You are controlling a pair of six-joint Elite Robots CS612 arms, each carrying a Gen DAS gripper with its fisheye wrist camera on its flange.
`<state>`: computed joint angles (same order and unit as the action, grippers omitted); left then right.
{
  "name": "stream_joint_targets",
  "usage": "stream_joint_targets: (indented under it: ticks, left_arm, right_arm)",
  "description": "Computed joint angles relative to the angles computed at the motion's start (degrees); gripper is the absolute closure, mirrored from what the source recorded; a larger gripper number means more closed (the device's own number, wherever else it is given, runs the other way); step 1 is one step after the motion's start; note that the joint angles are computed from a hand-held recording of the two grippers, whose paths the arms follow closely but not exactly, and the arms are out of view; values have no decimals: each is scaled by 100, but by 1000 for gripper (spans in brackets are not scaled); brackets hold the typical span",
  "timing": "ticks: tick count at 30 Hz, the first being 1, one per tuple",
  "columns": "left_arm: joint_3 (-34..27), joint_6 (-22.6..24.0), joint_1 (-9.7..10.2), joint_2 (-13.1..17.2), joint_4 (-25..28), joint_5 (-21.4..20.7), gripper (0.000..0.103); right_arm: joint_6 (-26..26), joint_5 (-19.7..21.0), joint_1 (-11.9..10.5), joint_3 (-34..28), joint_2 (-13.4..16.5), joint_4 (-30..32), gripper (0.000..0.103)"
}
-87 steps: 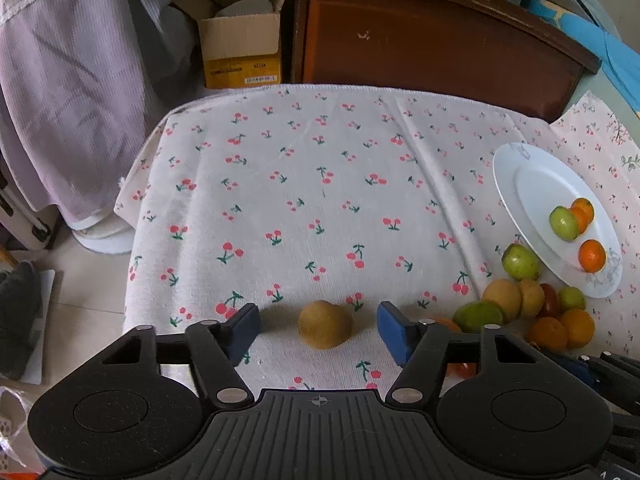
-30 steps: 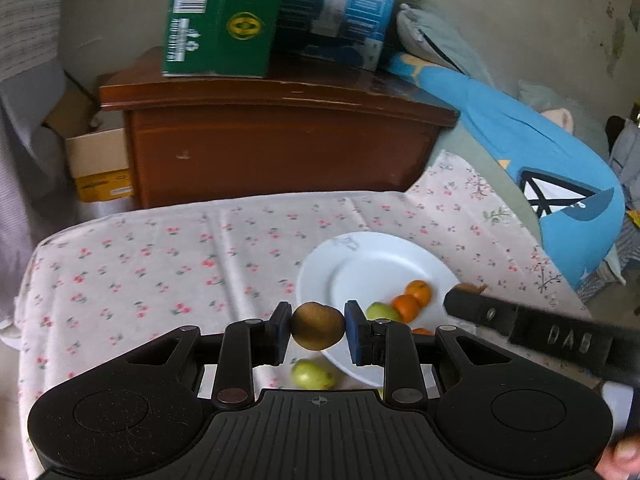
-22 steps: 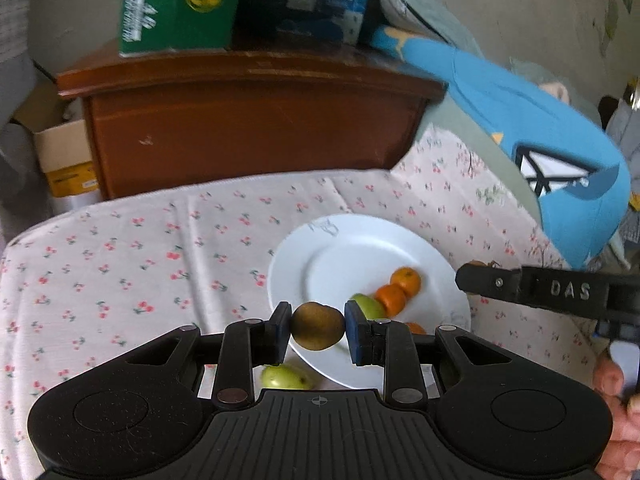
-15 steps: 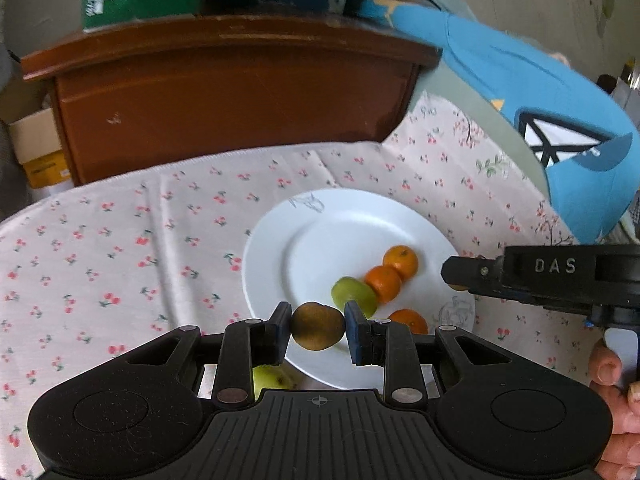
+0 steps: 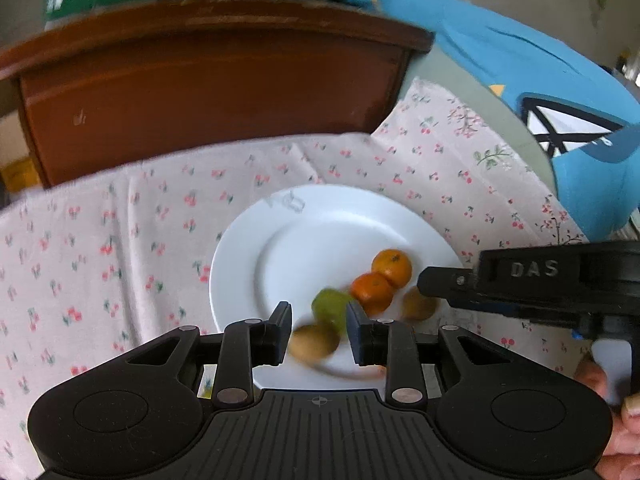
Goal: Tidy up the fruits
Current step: 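Open the left tool onto the plate while the right tool releases its kiwi, then withdraw both tools from the plate toward the fruit row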
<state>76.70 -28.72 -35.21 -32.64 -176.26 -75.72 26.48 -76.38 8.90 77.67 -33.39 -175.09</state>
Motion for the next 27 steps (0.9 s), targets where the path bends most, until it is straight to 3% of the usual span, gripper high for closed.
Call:
stream_joint_targets:
  ticks: [2, 4, 8, 12, 13, 14, 16, 19, 24, 27]
  left_arm:
    - [29, 49, -20, -34, -100, 105, 54]
    - [77, 59, -47, -79, -199, 300, 42]
    - [215, 82, -79, -242, -118, 610, 30]
    - [453, -132, -69, -453, 5, 665, 28]
    - [510, -191, -64, -496, 28, 650, 28]
    - [589, -289, -56, -551, 49, 617, 28]
    - [726, -503, -40, -642, 99, 574, 28]
    - [957, -644, -64, -763, 52, 766, 28]
    - [1382, -835, -91, -979, -205, 1027, 28]
    - [1581, -1110, -82, -1086, -238, 1106, 17]
  right_arm:
    - [-108, -61, 11, -19, -5, -22, 70]
    - [-135, 9, -1, -18, -14, -64, 69]
    - [-90, 144, -25, -7, -30, -161, 64]
    - [-201, 226, -12, 77, -86, -333, 60]
    - [-224, 190, 0, 115, -113, -360, 56]
    - [-255, 151, 15, 156, -139, -386, 46]
    - [-332, 119, 42, 271, -196, -508, 43]
    - [-614, 43, 100, 416, -282, -568, 43]
    - [-738, -101, 187, 706, -411, -812, 31]
    - [-718, 13, 201, 882, -475, -957, 30]
